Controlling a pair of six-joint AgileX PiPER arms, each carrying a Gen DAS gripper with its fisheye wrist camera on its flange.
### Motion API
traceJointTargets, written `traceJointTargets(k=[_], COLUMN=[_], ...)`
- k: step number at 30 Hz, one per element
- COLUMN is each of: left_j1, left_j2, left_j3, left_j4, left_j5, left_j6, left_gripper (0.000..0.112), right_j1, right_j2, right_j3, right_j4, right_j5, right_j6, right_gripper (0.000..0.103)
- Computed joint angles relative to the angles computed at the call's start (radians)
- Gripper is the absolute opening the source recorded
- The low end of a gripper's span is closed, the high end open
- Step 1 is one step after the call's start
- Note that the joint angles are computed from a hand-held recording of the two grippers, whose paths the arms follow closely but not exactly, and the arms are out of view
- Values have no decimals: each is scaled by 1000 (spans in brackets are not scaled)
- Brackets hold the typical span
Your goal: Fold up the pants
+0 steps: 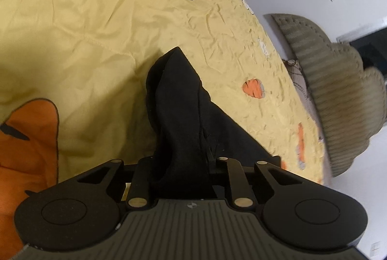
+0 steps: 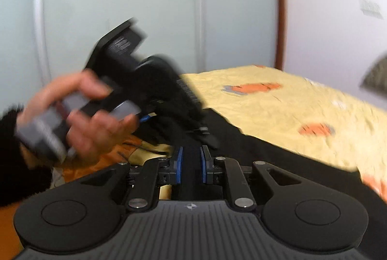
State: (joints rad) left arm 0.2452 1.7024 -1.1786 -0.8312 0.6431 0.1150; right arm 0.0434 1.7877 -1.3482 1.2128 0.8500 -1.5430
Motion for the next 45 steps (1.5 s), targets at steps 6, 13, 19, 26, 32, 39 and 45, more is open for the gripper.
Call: traceJointTargets(k=[6, 13, 19, 26, 32, 39, 45], left_j1=[-117, -178, -226, -342, -364, -475, -648], left_j2=[-101, -159, -225, -251, -257, -272, -263], left_j3=[68, 90, 115, 91, 61, 37, -16], left_j4=[247, 422, 515, 805, 836, 1037, 1315], left_j5=[-147, -187, -218, -228, -204, -185, -132], left_j6=[-152, -252, -301, -565, -581, -760, -1001], left_gripper=[20, 19, 18, 18, 18, 18, 18], right_j1=[62, 74, 14, -53, -116, -147, -180], right_j2=[89, 108, 33, 468, 406, 114, 28], right_j3=[-106, -66, -7, -677, -596, -148, -61], right_j4=[-144, -104, -152, -629, -459, -87, 54], right_j5=[-153, -175, -384, -66, -49, 33, 105], right_j6=[197, 187, 232, 866, 808, 359, 260], right_gripper=[14, 14, 14, 13, 15, 15, 15])
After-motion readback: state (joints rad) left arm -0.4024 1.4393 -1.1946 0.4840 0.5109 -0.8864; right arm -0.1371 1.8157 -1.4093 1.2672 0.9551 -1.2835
